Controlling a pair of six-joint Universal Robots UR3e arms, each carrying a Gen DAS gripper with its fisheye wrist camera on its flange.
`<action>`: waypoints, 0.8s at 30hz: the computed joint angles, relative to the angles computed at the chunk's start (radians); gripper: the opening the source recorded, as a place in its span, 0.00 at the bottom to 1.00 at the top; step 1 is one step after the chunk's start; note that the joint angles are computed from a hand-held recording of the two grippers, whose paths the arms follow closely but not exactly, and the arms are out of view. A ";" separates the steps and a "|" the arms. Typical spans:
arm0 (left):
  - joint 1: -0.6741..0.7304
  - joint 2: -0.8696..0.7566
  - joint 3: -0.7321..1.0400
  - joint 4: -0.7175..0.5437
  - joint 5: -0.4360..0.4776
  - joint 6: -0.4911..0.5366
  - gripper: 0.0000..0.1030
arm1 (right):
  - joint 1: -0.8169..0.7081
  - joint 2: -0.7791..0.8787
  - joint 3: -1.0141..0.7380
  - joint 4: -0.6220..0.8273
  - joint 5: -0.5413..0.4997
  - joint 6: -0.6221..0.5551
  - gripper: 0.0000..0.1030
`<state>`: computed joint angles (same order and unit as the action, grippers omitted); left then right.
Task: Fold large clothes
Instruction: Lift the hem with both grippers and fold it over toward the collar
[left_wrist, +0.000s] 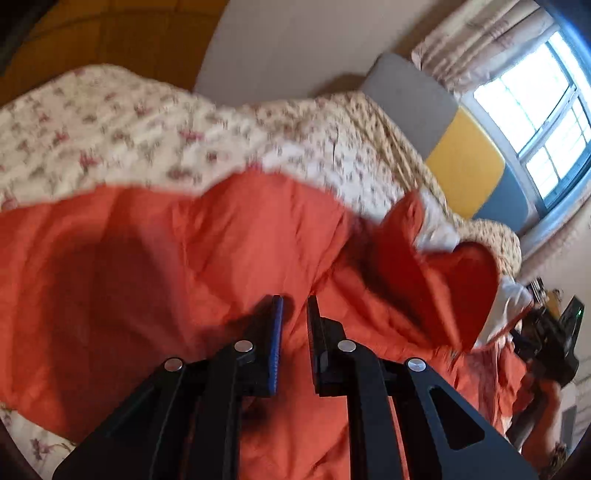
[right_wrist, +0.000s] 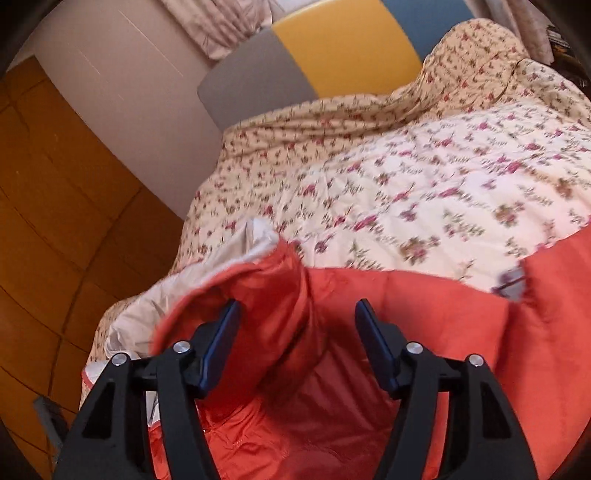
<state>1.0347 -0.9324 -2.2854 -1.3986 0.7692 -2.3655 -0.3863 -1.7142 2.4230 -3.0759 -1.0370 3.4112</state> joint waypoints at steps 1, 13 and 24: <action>-0.031 -0.013 0.016 0.032 -0.008 -0.041 0.27 | -0.004 -0.014 0.013 -0.028 0.002 0.039 0.60; -0.762 -0.701 0.592 0.487 0.430 -0.652 0.55 | 0.087 0.155 -0.367 0.324 -0.033 0.074 0.63; -0.608 -0.489 0.271 0.540 0.385 -0.362 0.17 | 0.021 0.142 -0.412 0.462 0.030 0.060 0.75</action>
